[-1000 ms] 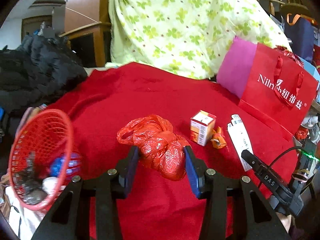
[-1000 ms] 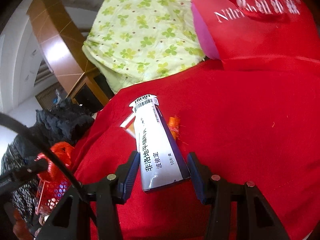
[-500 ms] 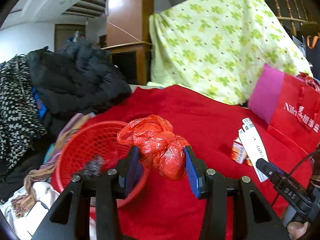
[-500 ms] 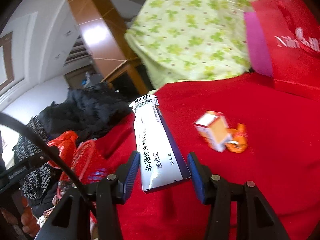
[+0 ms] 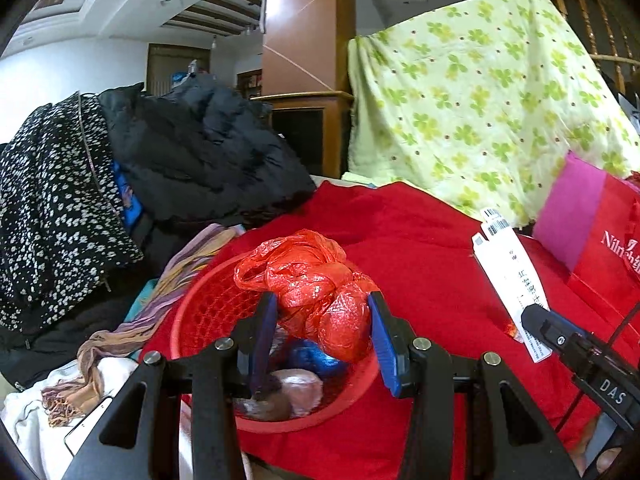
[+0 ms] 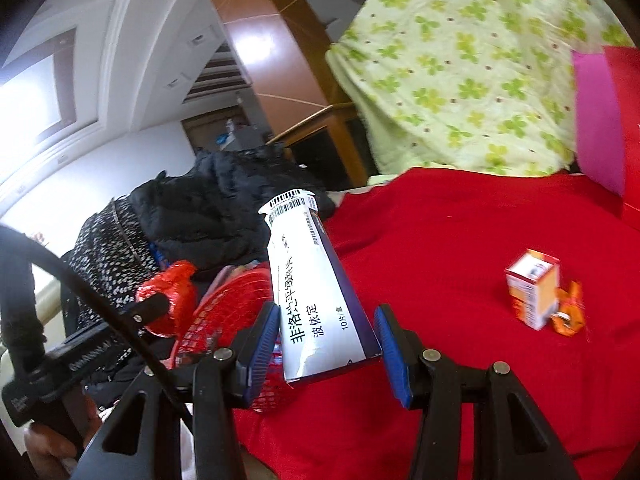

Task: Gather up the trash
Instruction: 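Carry the medicine box and red bag over the red basket and open both tools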

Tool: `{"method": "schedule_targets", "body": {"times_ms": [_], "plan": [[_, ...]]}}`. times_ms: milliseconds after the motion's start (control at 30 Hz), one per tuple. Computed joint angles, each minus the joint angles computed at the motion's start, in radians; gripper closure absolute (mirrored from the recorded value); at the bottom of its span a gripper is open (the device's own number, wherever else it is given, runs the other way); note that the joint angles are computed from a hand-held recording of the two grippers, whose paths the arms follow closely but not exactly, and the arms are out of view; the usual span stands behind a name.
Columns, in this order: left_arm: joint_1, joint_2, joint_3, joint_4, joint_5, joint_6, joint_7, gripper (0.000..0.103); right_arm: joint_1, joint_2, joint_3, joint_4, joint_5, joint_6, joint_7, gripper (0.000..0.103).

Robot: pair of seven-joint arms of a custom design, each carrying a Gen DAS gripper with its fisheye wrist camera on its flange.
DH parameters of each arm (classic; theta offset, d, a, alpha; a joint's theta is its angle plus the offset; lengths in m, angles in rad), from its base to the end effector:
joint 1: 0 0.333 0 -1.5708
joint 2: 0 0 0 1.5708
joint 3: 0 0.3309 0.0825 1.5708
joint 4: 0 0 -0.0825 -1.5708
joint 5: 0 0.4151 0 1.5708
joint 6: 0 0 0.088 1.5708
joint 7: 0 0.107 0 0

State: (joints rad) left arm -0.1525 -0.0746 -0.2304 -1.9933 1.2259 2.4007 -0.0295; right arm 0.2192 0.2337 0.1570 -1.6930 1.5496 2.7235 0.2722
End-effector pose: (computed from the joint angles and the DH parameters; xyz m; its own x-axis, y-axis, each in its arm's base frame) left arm 0.5631 -0.2231 0.5546 0.4208 -0.9070 0.0174 -0.4076 -0.2062 -0.8896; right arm 0.6677 0.2134 0.5232 0.5781 -0.7102 -0.4018 -0.5006 0.0801 -0.8620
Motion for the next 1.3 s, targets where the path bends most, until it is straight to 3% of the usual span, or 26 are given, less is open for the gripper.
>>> {"method": "schedule_targets", "body": {"times_ms": [567,800,967,1033,1067,1300], "plan": [[0.051,-0.041,0.012,-0.067,-0.025,0.019,-0.012,0.055,0.029,0.109,0.064,0.156,-0.221,-0.052,0.206,0.051],[0.096,-0.024,0.049,-0.064,-0.068,0.100,0.054,0.055,0.037,0.200,0.098,0.272,-0.353,-0.067,0.346,0.051],[0.133,0.013,0.084,-0.051,-0.152,0.204,0.137,0.050,0.049,0.286,0.118,0.373,-0.471,-0.080,0.478,0.049],[0.143,0.026,0.096,-0.052,-0.218,0.239,0.180,0.046,0.041,0.316,0.136,0.401,-0.495,-0.087,0.515,0.041],[0.146,0.029,0.099,-0.056,-0.245,0.247,0.194,0.041,0.032,0.324,0.146,0.407,-0.501,-0.096,0.526,0.035],[0.138,-0.003,0.067,-0.095,-0.214,0.224,0.155,0.037,-0.025,0.292,0.184,0.330,-0.481,-0.084,0.460,0.035]]}}
